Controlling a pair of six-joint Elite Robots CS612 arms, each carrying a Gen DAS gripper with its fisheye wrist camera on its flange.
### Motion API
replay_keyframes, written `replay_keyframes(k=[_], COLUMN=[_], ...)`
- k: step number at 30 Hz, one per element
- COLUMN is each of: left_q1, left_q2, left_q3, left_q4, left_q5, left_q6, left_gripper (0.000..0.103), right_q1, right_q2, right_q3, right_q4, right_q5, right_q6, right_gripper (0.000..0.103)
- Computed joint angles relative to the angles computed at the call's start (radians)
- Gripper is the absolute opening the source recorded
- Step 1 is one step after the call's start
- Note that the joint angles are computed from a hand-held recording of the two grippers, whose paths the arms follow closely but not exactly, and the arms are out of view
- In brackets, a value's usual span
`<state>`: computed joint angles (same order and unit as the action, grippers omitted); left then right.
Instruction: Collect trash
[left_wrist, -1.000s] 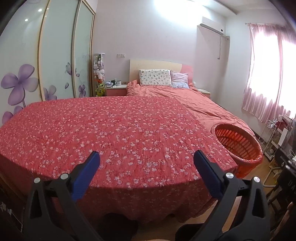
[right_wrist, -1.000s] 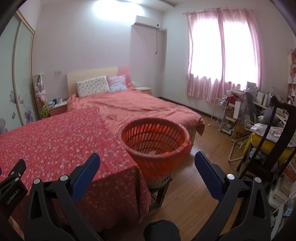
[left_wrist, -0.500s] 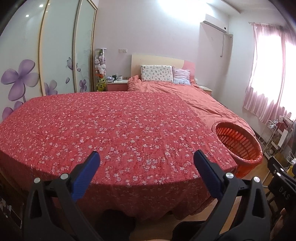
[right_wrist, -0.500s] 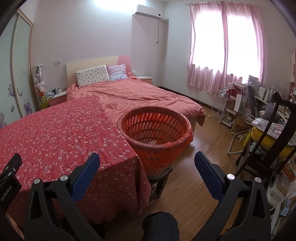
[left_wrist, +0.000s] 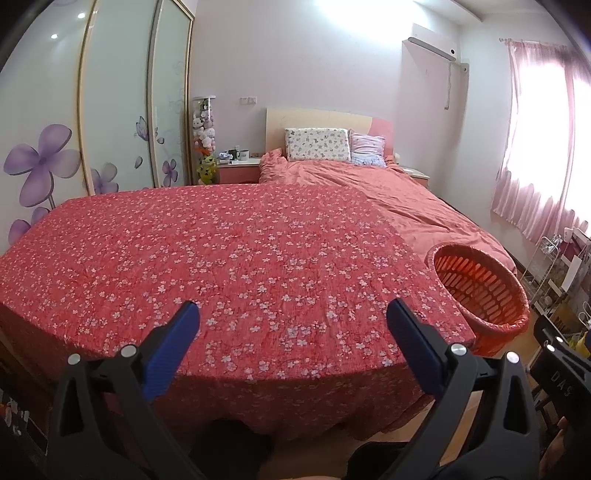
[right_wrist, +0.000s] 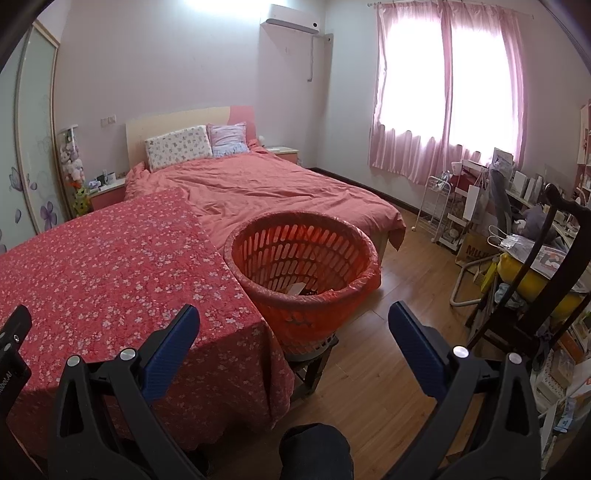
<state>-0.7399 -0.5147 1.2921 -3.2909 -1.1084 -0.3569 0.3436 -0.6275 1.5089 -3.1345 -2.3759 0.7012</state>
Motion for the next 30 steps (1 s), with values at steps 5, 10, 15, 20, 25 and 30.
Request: replay_keyframes(k=[5, 10, 15, 20, 25, 30], left_q1=[-0.001, 0.0, 0.0, -0.003, -0.007, -0.008], left_q2=[0.003, 0.003, 0.003, 0.005, 0.006, 0.003], left_q3=[-0.005, -0.008, -0.007, -0.007, -0.005, -0.001], left_q4=[0.017, 0.031, 0.031, 0.024, 0.016, 0.011], left_q5=[0.005, -0.002, -0.002, 0.003, 0.007, 0.007], left_q6=[-0.003, -0.01, -0.011, -0.008, -0.004, 0.0], left_gripper=[0.099, 0.099, 0.099, 0.099, 0.099, 0.099], right_q1=[-0.004, -0.005, -0.004, -0.006, -0.006, -0.005], right_q2=[-0.005, -0.007, -0.008, -0.009, -0.008, -0.008], right_q3=[0.005, 0.006, 0.006, 0.007, 0.007, 0.005], right_q4=[0.017, 0.021, 0.024, 0.023, 0.019, 0.022], right_q5=[0.035, 0.043, 0.043, 0.047, 0.047, 0.051], right_q6=[0.007, 0.006, 0.01, 0.009, 0.007, 0.01], right_gripper=[0.101, 0.101, 0.101, 0.101, 0.101, 0.101])
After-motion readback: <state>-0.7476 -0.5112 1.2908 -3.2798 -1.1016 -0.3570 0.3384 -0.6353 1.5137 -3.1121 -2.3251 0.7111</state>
